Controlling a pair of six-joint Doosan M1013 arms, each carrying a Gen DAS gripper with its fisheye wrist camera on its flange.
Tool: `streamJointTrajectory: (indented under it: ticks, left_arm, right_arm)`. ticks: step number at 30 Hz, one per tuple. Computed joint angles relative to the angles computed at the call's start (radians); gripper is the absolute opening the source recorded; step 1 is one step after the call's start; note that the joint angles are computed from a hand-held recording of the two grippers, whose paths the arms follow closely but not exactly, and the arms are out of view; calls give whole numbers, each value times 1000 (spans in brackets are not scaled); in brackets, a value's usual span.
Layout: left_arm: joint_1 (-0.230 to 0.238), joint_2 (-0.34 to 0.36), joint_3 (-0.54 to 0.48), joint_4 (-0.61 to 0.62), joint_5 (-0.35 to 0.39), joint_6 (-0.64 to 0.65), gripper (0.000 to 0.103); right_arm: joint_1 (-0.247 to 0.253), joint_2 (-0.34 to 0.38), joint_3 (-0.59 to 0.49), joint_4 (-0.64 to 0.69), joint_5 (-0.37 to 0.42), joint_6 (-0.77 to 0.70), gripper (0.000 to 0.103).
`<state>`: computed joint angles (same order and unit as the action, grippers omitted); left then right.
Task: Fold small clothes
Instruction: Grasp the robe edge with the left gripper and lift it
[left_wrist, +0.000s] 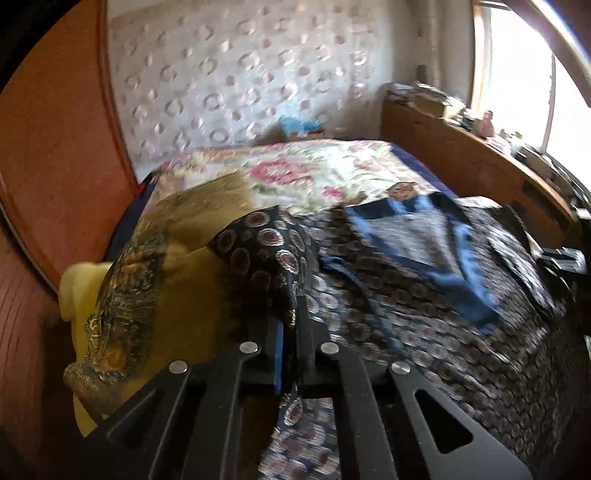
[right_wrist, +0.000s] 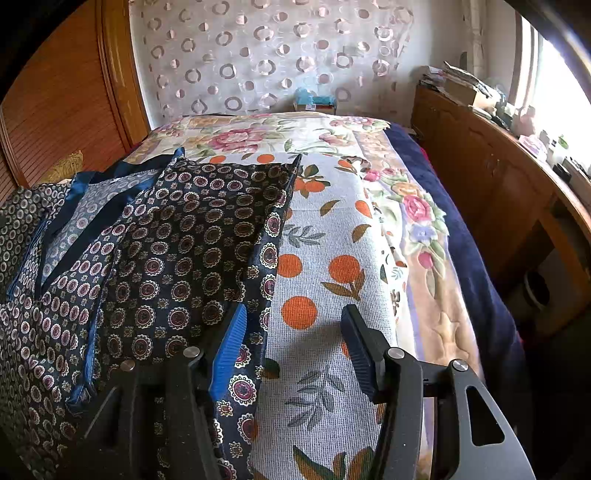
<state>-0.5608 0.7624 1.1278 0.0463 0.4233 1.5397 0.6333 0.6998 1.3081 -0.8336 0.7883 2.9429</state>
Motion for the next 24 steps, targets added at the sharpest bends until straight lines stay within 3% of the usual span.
streamJointTrajectory:
  ticks: [4,18,24]
  left_arm:
    - [-19,-44,83,-39,-74,69,5]
    - [-36,-141,267,-461,-217,425,5]
    - [-45,-162,311,-416,-255,383,5]
  right_arm:
    - [0,0,0,0,-1,1,56]
    - [-9,0,-6,31,-13,-39,56]
    - [-31,13,-40,74,-44,-114,56]
